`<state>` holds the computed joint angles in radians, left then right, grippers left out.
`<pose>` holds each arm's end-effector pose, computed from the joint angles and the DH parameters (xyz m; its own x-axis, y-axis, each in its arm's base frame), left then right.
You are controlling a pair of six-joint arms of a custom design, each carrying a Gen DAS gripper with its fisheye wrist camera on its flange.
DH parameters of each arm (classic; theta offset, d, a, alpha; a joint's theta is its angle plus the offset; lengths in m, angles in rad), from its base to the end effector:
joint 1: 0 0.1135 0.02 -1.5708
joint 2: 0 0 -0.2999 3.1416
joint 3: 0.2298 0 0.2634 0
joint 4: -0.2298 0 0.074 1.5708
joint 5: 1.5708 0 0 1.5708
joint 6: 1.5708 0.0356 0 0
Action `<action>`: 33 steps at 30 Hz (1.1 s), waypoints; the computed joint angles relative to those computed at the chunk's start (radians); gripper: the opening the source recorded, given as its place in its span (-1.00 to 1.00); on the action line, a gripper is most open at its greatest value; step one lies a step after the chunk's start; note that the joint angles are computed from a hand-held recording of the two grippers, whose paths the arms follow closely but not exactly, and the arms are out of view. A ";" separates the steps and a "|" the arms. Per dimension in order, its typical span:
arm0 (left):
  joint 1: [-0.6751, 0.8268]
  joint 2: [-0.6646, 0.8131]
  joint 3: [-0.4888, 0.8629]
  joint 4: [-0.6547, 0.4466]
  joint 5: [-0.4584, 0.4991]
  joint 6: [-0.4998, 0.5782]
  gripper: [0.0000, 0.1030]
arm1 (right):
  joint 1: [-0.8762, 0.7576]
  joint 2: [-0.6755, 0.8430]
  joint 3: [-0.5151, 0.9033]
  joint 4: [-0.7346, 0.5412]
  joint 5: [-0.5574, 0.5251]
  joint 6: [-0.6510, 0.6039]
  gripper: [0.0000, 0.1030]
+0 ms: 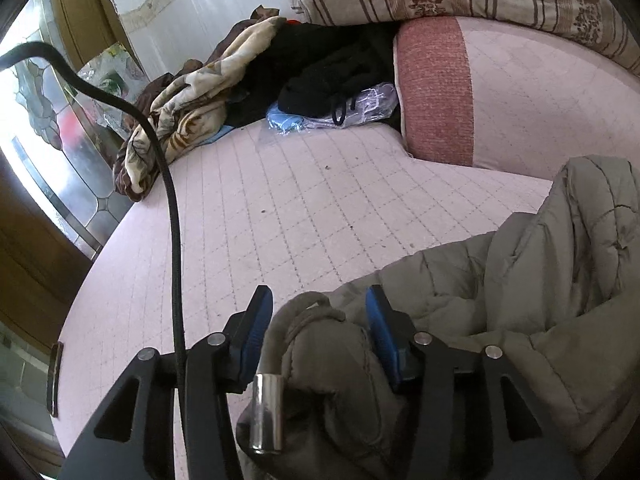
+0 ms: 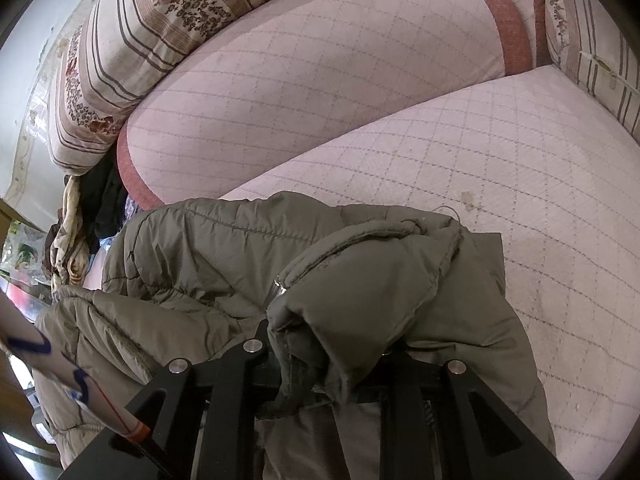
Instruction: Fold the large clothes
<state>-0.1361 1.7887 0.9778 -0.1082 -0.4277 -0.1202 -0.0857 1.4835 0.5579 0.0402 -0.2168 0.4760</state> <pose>0.3681 -0.0355 0.1771 -0.7669 -0.0051 -0.6417 -0.2193 0.9418 0.2547 0.2646 -0.0150 0.1592 -0.7094 0.5101 -0.4863 0.3072 0.8448 0.4381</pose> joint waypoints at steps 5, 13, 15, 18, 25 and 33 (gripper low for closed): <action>0.004 -0.039 -0.009 -0.005 -0.021 0.020 -0.06 | -0.007 -0.004 -0.005 0.008 -0.010 0.041 -0.56; 0.115 -0.242 -0.050 -0.065 0.131 0.002 -0.05 | -0.045 -0.110 -0.020 -0.048 -0.055 0.061 -0.21; 0.143 -0.283 -0.050 -0.092 0.157 -0.005 -0.05 | -0.049 -0.150 -0.025 -0.070 -0.057 0.063 -0.08; 0.173 -0.347 -0.054 -0.118 0.168 0.007 -0.05 | -0.046 -0.237 -0.036 -0.112 -0.019 0.066 0.34; 0.153 -0.509 -0.076 -0.202 0.225 0.042 0.02 | -0.007 -0.475 -0.008 -0.308 0.087 0.008 0.63; -0.116 -0.590 -0.147 -0.245 0.287 0.032 0.11 | 0.412 -0.501 -0.004 -0.349 0.344 -0.035 0.62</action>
<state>-0.2525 1.1989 0.8309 -0.3529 -0.1412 -0.0882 0.3268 0.9829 0.5544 -0.3085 0.1277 0.4408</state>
